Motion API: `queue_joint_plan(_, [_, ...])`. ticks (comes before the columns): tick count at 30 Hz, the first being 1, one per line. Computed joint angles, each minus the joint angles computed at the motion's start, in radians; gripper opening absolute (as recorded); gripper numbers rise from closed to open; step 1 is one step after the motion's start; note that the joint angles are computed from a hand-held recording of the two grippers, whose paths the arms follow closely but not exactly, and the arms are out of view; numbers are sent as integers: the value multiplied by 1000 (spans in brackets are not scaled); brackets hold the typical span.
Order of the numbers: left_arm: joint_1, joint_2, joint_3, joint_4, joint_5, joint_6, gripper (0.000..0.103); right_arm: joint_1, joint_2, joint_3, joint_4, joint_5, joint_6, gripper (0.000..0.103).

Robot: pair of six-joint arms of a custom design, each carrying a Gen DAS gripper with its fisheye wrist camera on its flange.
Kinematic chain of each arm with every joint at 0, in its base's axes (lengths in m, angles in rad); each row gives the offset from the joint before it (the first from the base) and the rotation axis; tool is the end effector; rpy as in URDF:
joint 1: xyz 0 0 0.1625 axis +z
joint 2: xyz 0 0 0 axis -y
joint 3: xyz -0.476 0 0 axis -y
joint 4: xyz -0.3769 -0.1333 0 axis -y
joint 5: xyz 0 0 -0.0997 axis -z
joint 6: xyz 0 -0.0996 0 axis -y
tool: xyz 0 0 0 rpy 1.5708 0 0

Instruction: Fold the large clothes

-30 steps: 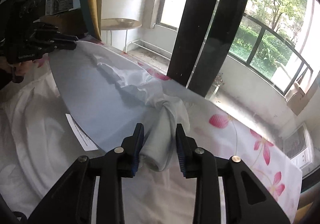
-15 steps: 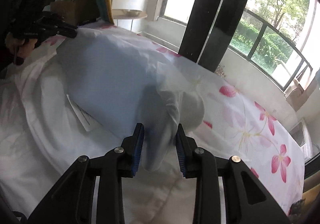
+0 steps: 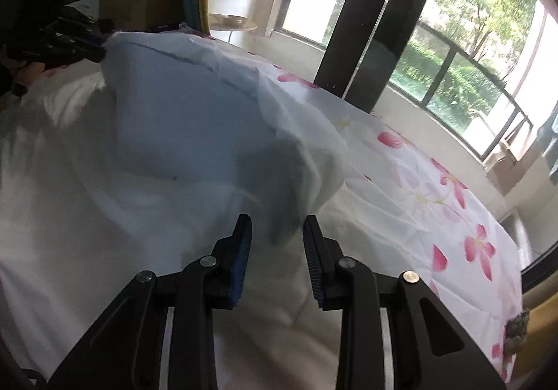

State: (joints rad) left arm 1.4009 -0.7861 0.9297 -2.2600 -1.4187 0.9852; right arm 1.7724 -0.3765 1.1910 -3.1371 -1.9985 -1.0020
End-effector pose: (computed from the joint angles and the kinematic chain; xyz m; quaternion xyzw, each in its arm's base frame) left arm 0.0033 -0.8586 0.4130 0.5071 0.8157 -0.2176 0.1737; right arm 0.2575 -0.8007 0.0653 0.4504 -0.7934 0.2535 0.3216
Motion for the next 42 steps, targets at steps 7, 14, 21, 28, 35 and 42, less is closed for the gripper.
queue_joint_plan(7, [-1, -19, 49, -58, 26, 39, 9, 9, -34, 34, 39, -27, 9, 30])
queue_joint_plan(14, [-5, 32, -44, -30, 24, 36, 9, 23, -3, -159, 166, 11, -39, 88])
queue_joint_plan(21, [0, 59, -90, 5, 27, -2, 9, 32, 147, -505, 494, 55, -189, 88])
queue_joint_plan(28, [-7, 69, -107, -53, 41, -14, 9, 33, 182, -584, 678, 68, -197, 9])
queue_joint_plan(35, [-23, 125, -193, -182, 9, 1, 9, 42, 137, -498, 413, 135, -201, 6])
queue_joint_plan(42, [-37, 228, -291, -324, 62, 70, 9, 47, 250, -547, 81, 94, -334, 6])
